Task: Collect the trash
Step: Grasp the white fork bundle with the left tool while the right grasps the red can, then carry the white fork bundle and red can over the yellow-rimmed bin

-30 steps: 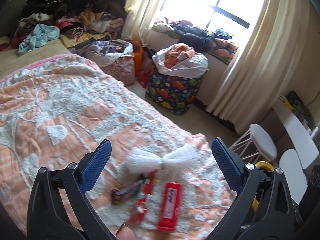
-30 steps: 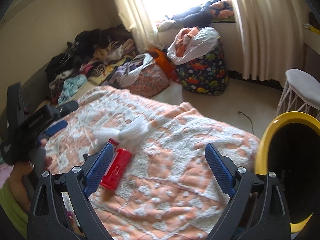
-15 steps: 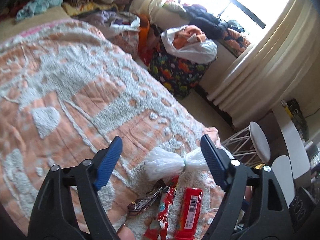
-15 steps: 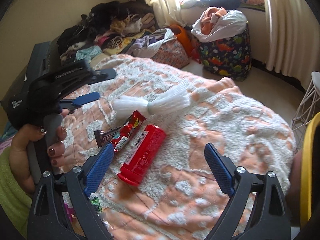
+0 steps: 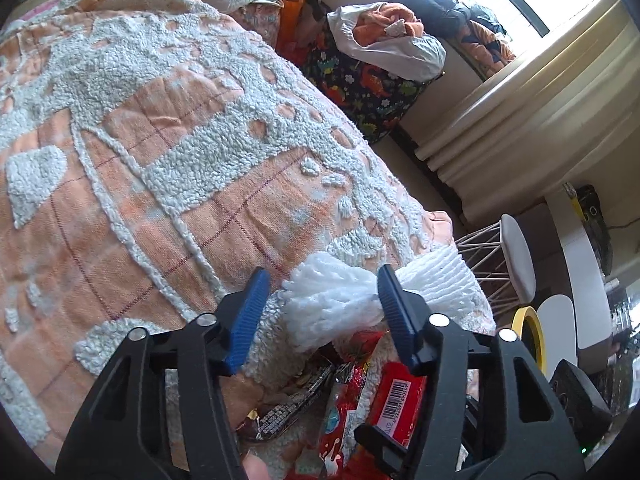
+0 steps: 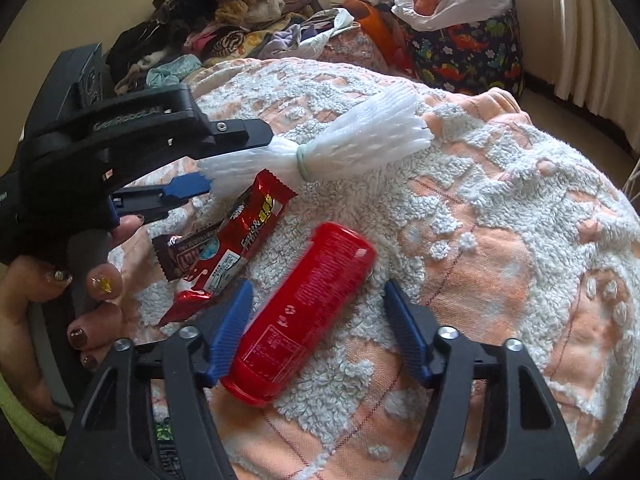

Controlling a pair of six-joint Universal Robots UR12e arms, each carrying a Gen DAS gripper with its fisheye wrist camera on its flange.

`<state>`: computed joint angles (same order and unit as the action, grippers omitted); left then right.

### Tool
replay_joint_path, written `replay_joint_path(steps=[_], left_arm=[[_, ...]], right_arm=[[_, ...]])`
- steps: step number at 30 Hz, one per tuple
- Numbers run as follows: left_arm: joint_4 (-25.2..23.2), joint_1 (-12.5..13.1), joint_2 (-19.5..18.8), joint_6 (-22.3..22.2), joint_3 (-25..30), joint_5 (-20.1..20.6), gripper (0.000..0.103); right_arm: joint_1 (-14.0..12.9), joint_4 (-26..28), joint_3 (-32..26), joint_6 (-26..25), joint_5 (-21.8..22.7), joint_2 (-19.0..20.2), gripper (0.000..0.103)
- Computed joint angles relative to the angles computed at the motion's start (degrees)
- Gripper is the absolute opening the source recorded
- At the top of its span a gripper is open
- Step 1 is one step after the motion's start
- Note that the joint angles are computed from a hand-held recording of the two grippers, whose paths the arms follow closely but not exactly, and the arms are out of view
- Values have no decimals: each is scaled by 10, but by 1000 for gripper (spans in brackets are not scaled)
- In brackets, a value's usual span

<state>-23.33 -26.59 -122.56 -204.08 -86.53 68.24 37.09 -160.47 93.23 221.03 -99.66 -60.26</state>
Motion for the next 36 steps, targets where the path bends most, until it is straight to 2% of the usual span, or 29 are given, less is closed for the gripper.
replay_joint_path(steps=[4, 5, 8, 16, 26, 36], left_arm=[[-2, -2, 0, 6, 3, -3, 28], [-2, -2, -1, 6, 4, -9, 22], [-4, -6, 2, 18, 3, -16, 16], [8, -24, 15, 50, -8, -5, 12], [42, -41, 28, 33, -16, 32, 11], [59, -52, 42, 30, -26, 52, 11]], right_arm=[[-2, -9, 10, -4, 11, -6, 46], [-3, -16, 16, -5, 15, -9, 45], [-5, -34, 32, -5, 27, -17, 41], [-2, -71, 72, -3, 30, -44, 38], [5, -108, 108, 3, 16, -70, 37], [8, -139, 141, 23, -14, -100, 36]])
